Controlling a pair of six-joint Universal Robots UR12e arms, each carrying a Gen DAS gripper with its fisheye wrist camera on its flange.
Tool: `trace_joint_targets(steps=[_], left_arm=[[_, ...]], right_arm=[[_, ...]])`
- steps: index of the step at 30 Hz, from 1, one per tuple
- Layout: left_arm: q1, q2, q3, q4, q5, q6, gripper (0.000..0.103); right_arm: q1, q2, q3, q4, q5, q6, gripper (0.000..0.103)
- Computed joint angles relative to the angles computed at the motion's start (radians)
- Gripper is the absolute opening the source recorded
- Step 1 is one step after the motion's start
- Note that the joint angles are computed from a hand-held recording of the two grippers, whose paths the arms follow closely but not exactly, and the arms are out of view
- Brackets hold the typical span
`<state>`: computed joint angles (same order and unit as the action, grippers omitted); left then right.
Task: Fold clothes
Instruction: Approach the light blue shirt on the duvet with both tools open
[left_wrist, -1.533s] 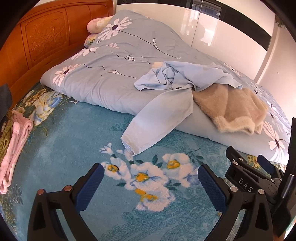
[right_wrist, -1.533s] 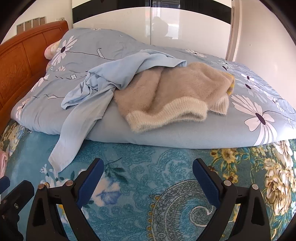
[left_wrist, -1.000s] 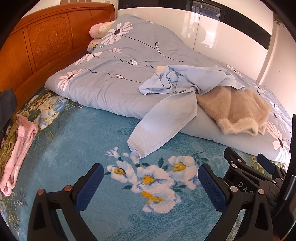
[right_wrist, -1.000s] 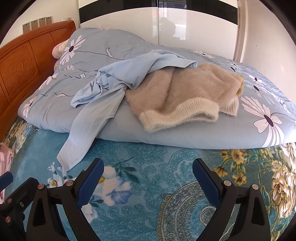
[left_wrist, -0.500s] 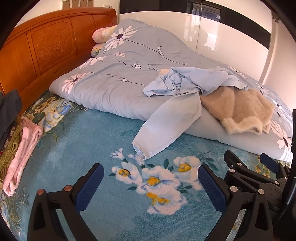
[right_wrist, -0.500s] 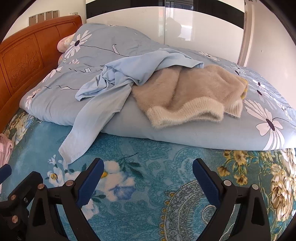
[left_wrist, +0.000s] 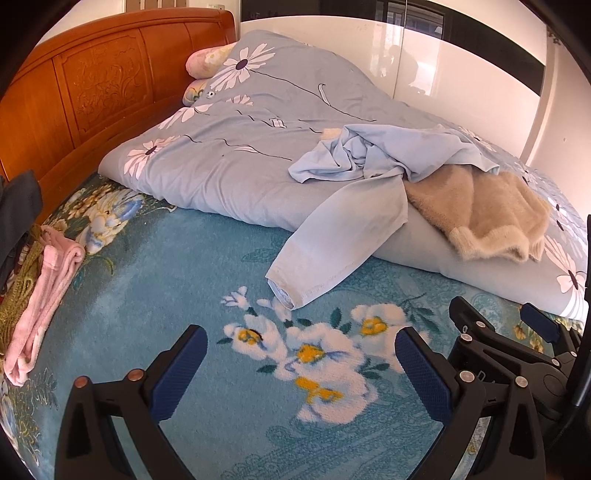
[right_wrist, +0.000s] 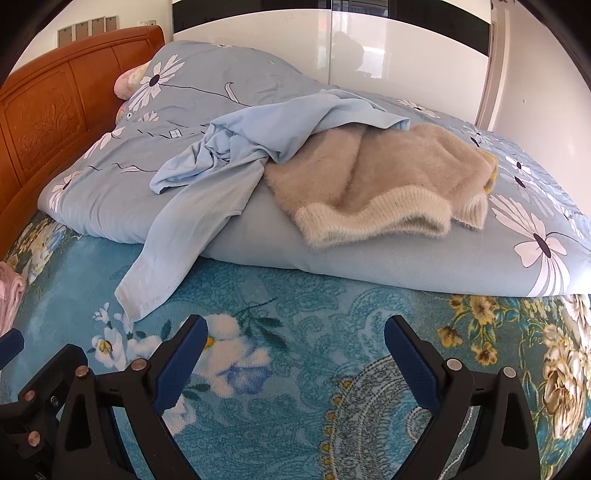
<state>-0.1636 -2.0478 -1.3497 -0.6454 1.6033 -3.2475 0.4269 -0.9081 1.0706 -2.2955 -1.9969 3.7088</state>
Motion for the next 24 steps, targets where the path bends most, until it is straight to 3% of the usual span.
trace_joint_targets(steps=[24], left_arm=[[0.02,0.006,-0.011,-0.037,0.001,-0.018,0.103]], right_arm=[[-0.003,0.014,-0.023,0.014,0.017,-0.042,0.097]])
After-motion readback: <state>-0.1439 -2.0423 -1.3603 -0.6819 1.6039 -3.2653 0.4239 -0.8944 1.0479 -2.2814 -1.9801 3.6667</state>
